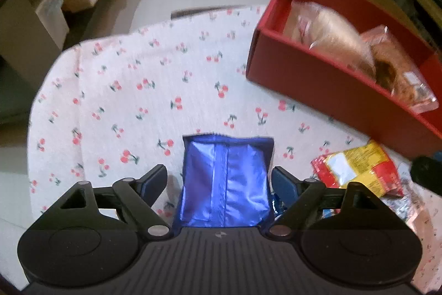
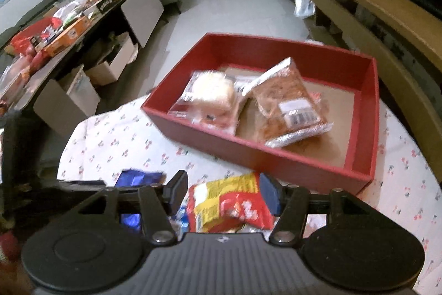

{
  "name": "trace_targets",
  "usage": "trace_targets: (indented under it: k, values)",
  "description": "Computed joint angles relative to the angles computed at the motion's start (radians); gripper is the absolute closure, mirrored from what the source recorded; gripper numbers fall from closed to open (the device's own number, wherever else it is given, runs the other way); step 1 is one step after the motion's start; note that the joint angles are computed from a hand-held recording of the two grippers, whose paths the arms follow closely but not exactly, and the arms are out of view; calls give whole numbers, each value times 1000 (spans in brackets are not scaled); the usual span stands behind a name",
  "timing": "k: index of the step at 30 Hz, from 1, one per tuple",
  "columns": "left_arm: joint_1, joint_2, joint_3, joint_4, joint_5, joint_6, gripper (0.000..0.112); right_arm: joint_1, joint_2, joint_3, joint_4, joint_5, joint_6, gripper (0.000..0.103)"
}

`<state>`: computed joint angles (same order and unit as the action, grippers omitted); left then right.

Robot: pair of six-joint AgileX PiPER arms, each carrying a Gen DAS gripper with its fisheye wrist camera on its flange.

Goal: Organize snacks
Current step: 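Grasp the blue foil packet with the left tool while the right tool reaches the yellow-red bag, then grasp the yellow-red snack bag with the right tool while the left tool holds the blue packet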

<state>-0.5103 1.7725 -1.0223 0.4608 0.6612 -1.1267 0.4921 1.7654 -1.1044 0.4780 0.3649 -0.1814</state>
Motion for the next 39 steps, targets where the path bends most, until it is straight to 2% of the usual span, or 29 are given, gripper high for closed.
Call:
trace_targets:
  k: [3, 6, 8, 12, 16, 20, 25, 27, 29, 30, 33, 34, 36, 39]
  values:
    - [-6, 18, -2, 15, 12, -16, 25, 3, 2, 4, -32, 13, 25, 45]
    - [-22, -4, 10, 23, 26, -19, 38, -3, 52, -34, -103, 39, 99, 44]
    - [-30, -22, 25, 14, 29, -12, 42, -20, 96, -70, -67, 78, 83, 44]
    - [-34, -67, 68, -10, 15, 14, 44, -31, 159, -126, -29, 105, 79, 44]
    - [-42, -80, 83, -23, 10, 33, 44, -11, 210, -174, -22, 68, 76, 44]
    - [-38, -83, 85, -33, 8, 53, 44, 19, 247, -208, -109, 76, 119, 43]
    - [-22, -92, 92, -58, 7, 87, 44, -1, 195, -164, 11, 182, -26, 41]
    - [-24, -99, 101, -58, 8, 90, 44, -20, 177, -146, 81, 274, -124, 41]
    - [-18, -108, 110, -66, 4, 105, 44, -44, 155, -113, 163, 328, -217, 41]
    - [-17, -115, 117, -71, 0, 109, 44, -47, 138, -95, 170, 323, -241, 41]
    - [-4, -134, 137, -95, -14, 133, 44, -14, 77, -67, 83, 190, -279, 41]
    - [1, -136, 141, -104, -19, 142, 43, -6, 79, -81, 55, 170, -296, 39]
    - [10, -141, 146, -118, -29, 162, 43, -2, 124, -147, 53, 192, -376, 36]
    - [20, -140, 148, -135, -38, 192, 43, 23, 219, -261, -26, 243, -389, 36]
